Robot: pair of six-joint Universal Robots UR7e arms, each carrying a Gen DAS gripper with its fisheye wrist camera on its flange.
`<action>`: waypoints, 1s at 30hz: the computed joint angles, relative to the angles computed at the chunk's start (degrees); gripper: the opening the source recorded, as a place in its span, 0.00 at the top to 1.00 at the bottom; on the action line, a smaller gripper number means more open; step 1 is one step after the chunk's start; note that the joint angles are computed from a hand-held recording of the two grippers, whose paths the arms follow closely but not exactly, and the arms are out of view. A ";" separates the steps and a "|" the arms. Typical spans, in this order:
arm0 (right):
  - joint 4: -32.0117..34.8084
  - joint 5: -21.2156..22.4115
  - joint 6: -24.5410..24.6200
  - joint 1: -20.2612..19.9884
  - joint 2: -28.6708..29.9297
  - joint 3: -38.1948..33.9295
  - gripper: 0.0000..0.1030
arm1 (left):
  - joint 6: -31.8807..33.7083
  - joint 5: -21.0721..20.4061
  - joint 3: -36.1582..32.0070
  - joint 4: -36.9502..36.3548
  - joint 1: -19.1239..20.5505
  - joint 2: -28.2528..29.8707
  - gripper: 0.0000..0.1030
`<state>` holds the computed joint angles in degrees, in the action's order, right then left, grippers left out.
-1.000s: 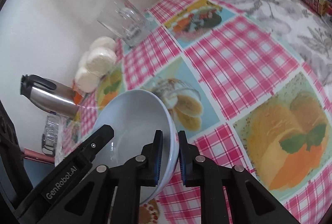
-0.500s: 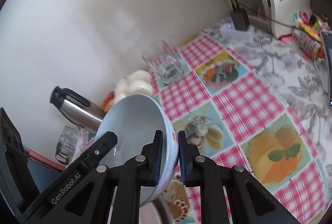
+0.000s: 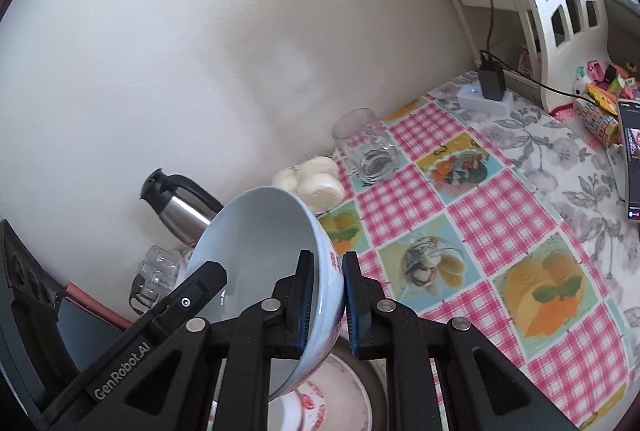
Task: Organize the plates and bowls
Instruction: 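Lift the white round bowl with both grippers and carry it over the basin, then lower the white round bowl with both grippers onto the stacked bowls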
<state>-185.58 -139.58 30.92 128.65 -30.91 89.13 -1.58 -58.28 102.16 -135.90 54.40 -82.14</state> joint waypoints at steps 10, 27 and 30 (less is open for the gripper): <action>4.98 1.63 -0.21 1.74 3.93 -5.91 0.84 | -2.83 -1.52 -1.30 2.63 3.20 -3.45 0.83; 20.32 3.44 3.15 3.30 9.73 -14.29 0.85 | -7.64 -3.28 -2.10 7.31 9.39 -7.58 0.83; 22.88 3.21 4.15 3.54 10.48 -15.17 0.85 | -8.04 -3.41 -1.87 8.22 10.11 -8.08 0.83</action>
<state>-162.70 -136.37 35.08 132.19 -20.43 73.96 -9.63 -61.69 100.29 -127.68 64.50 -90.22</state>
